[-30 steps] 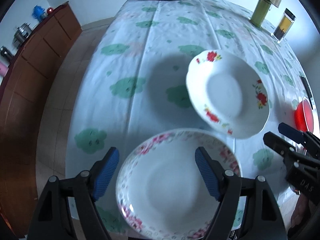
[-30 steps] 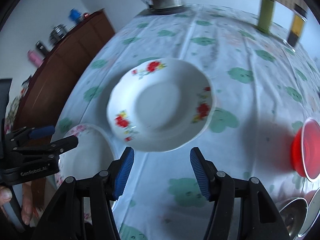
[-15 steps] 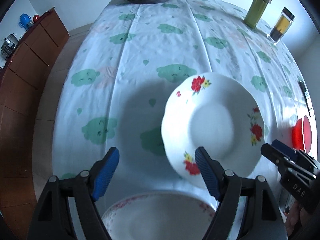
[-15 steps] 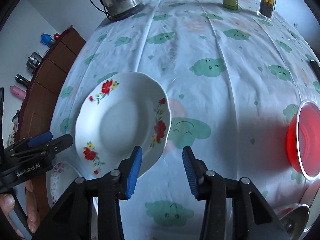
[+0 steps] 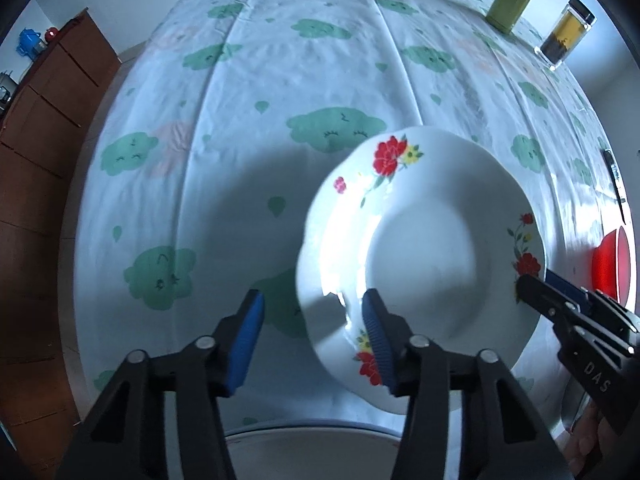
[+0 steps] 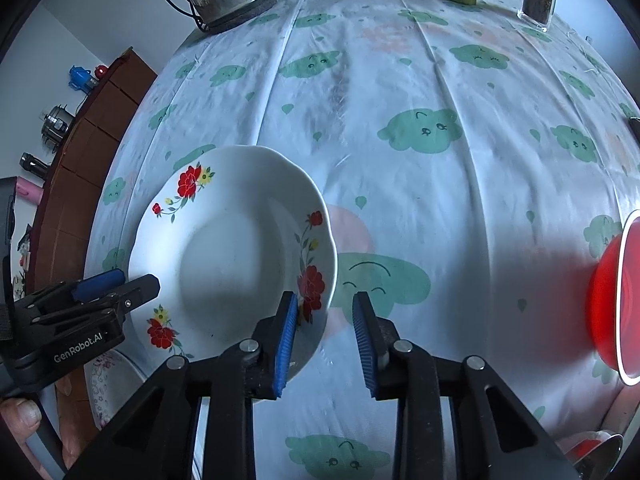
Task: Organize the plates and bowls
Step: 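Move both grippers to the red-floral plate rim and close on it, then lift the red-floral plate and carry it over the stacked plates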
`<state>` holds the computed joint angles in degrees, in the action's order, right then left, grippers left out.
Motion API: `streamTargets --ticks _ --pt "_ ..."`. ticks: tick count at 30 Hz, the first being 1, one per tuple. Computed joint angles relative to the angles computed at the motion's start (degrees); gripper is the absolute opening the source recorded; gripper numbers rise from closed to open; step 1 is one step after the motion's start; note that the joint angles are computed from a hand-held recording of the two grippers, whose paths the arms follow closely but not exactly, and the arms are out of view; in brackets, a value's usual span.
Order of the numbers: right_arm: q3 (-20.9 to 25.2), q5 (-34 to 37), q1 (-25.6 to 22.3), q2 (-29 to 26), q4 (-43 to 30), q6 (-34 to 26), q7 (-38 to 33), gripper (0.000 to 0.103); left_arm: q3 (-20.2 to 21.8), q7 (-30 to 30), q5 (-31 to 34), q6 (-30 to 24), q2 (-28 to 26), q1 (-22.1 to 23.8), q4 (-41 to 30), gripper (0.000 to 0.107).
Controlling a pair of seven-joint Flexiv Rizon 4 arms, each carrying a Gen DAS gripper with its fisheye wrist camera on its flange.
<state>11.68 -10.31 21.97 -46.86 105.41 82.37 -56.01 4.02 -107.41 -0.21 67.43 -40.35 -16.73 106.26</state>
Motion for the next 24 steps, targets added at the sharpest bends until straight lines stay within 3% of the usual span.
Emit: streamTargets --ticks 1,3,4,24 --pt "0.3 0.0 -0.2 -0.2 -0.3 -0.1 -0.3 0.028 0.1 0.1 0.1 -0.2 -0.2 -0.1 -0.3 0.046" --pt "0.2 -0.2 0.1 -0.4 -0.8 -0.5 -0.5 0.024 -0.2 0.8 0.3 -0.7 -0.8 0.2 -1.0 0.029" --pt "0.0 -0.4 0.3 -0.6 -1.0 -0.6 -0.5 0.023 -1.3 1.9 -0.5 -0.1 -0.9 1.2 -0.7 0.027" --pt "-5.0 -3.6 4.8 1.5 1.2 0.1 1.6 0.021 3.1 0.5 5.2 1.2 0.6 -3.0 0.0 0.021"
